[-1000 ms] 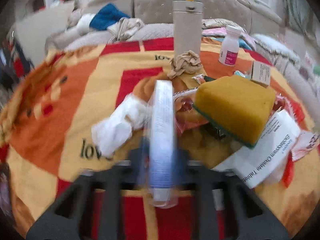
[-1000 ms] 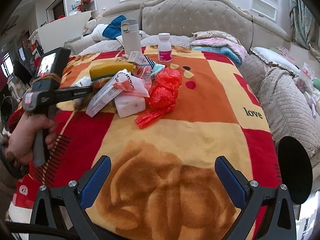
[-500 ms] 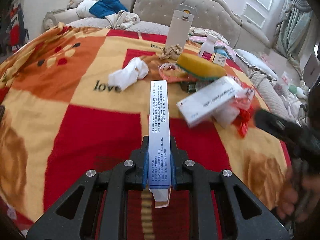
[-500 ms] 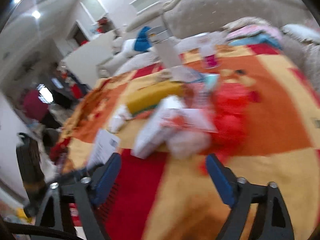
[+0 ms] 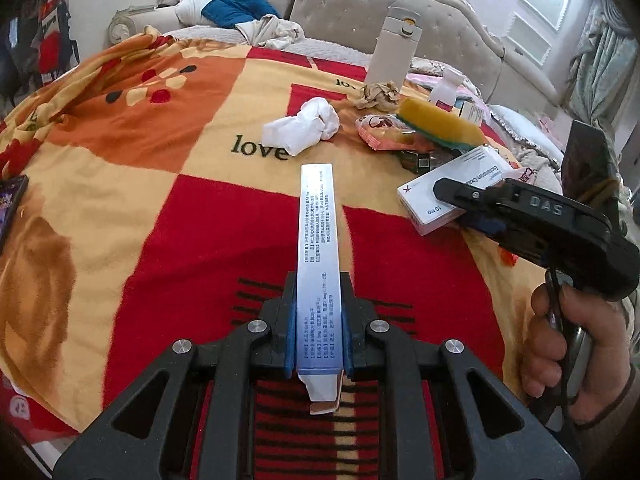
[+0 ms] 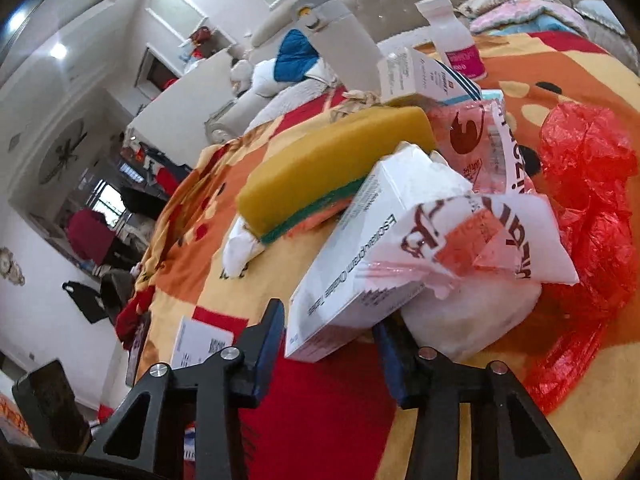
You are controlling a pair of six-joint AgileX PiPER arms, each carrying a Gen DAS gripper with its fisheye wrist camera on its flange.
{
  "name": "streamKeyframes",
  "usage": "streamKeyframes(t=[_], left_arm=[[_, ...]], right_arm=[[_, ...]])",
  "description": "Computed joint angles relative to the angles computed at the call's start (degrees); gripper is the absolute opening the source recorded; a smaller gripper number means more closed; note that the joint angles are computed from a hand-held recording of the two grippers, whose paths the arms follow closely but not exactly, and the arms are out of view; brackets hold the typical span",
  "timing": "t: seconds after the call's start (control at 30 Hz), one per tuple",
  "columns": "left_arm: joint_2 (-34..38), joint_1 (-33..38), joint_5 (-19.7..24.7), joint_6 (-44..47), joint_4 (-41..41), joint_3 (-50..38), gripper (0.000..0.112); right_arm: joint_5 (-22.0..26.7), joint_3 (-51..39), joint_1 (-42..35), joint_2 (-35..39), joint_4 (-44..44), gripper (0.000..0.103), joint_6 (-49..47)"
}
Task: Collect trash
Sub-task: 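Grasp the white toothpaste box with the left tool while the right tool grasps the white medicine box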
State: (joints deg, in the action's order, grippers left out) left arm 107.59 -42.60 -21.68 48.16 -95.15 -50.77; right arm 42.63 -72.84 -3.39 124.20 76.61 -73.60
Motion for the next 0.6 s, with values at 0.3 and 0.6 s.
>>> streamKeyframes(t=[0.3,0.6], left_arm=[[-1.25,-0.15,0.05,0.43,-0.14,1.05,0.015],[-6.47,-2.73,-2.87,-6.78,3.62,6.33,0.015]], right_arm=[[-3.64,4.47,2.07,-4.79,2.13,0.018,-3.88],[-9.74,19.62,2.21,-21.19,-1.72,0.018,-9.35]])
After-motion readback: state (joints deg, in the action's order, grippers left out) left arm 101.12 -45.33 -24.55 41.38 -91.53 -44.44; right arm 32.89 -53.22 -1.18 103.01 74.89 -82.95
